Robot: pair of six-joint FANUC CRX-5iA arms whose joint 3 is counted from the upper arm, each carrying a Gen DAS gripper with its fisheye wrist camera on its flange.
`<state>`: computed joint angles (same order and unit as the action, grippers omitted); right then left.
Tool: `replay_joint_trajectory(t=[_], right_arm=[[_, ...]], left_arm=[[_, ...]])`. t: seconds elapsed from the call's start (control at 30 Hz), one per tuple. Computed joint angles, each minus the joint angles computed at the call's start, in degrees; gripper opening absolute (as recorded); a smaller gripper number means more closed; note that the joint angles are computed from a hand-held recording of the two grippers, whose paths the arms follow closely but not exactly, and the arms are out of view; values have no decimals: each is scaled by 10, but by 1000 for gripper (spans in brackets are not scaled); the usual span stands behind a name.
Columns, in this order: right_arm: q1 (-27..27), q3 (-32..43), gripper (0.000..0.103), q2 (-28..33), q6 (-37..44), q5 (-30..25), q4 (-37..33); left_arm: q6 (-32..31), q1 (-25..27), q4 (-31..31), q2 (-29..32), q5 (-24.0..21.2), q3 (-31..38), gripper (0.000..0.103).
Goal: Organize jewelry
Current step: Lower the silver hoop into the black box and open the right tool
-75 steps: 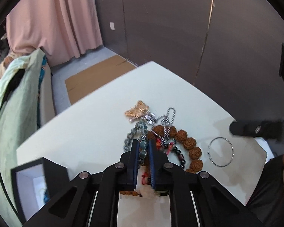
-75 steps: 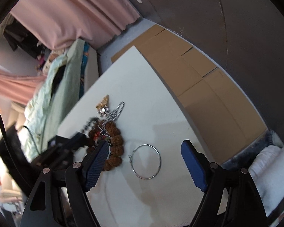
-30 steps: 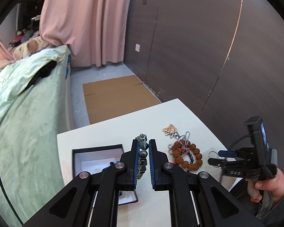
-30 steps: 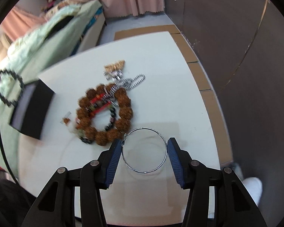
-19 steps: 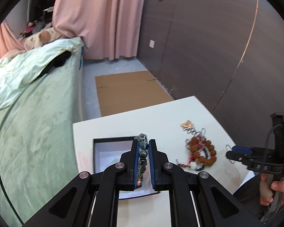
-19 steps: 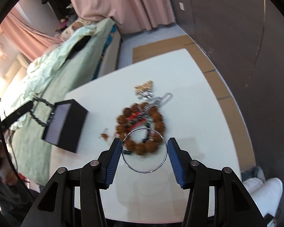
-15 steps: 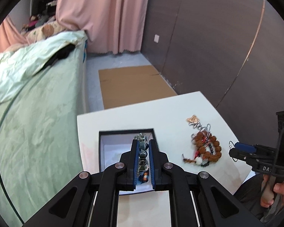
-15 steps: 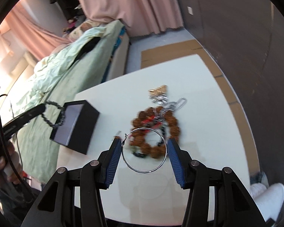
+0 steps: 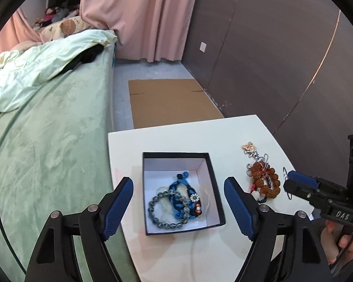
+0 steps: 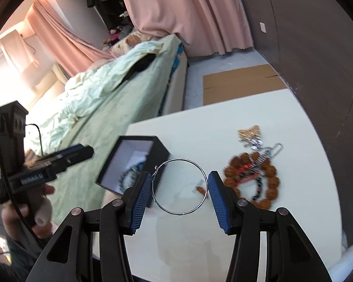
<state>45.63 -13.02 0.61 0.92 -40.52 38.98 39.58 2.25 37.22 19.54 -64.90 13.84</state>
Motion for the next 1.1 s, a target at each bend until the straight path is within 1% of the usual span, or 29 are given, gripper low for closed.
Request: replay_joint_trajectory(t=[0.17,0.3,0.5,0.6,0.7,0.77,0.83,0.87,0.9,0.93,0.97,1.03,1.07,1.1], right_arm=[[-4,34,51,22,27,19,-12],[-8,72,51,48,63,31,-37],[-21,131,51,89,120,48,-95],[-28,164,51,110,157,45,-134],[-33,191,51,129,186,38,-162],[-37,210,51,142,212,38,-189],[-39,232,52,156,242,32,-218],[-42,249,53,164,263,24,-243],[-47,267,61,173,289,13,-275],[-50,281,66,181,298,-1,-290],[-49,280,74,182,293,-3,-284],[-45,271,80,178,280,-9,-267],[-44,267,86,175,275,-14,-263],[-42,259,87,168,266,-20,-253]], left_arm=[[1,10,8,0,1,3,80],[-2,17,22,-3,10,-2,80],[7,29,38,4,14,5,81],[18,37,46,12,12,15,82],[27,44,59,19,6,22,87],[32,50,71,23,6,23,94],[37,53,79,26,4,26,97],[38,55,82,28,2,27,98],[41,55,84,28,2,28,98],[44,55,84,29,3,29,98],[48,55,85,30,4,30,98],[48,56,95,29,7,25,99],[47,56,102,30,6,25,99],[43,55,109,29,4,22,99]])
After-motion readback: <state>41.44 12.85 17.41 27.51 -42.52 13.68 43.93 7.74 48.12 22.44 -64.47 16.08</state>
